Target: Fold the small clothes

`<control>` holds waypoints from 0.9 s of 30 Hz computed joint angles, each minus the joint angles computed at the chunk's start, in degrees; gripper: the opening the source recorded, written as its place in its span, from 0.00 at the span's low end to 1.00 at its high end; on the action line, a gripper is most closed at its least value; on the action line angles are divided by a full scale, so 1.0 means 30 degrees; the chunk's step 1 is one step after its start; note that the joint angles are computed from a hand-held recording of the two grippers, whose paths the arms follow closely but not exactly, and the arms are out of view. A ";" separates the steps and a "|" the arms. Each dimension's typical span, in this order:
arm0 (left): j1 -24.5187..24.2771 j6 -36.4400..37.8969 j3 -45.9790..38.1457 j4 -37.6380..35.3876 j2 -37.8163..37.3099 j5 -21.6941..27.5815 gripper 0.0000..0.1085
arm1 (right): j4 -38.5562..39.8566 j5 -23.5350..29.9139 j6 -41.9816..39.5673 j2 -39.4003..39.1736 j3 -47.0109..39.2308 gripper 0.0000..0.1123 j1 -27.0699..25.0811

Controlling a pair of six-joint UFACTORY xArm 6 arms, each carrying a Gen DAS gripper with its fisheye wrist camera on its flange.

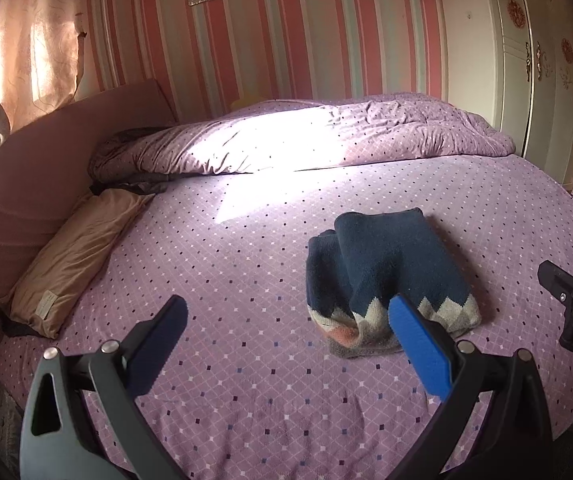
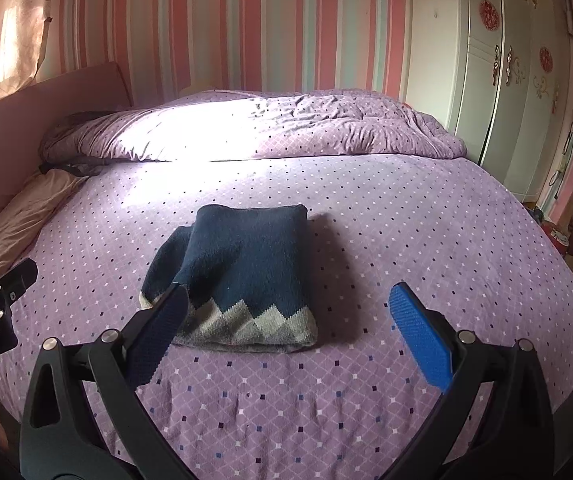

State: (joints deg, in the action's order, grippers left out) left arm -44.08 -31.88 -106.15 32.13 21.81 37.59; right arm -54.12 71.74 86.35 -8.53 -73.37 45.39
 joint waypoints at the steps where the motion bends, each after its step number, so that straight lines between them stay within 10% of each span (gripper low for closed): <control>1: 0.0028 -0.0006 -0.0100 -0.0125 0.0075 0.0070 0.93 | -0.0022 -0.0066 -0.0012 0.0016 -0.0002 0.89 -0.0025; 27: 0.0327 -0.0183 0.0026 -0.1070 0.0033 0.0724 0.93 | 0.0185 0.0125 -0.0002 0.0355 -0.0169 0.89 0.0159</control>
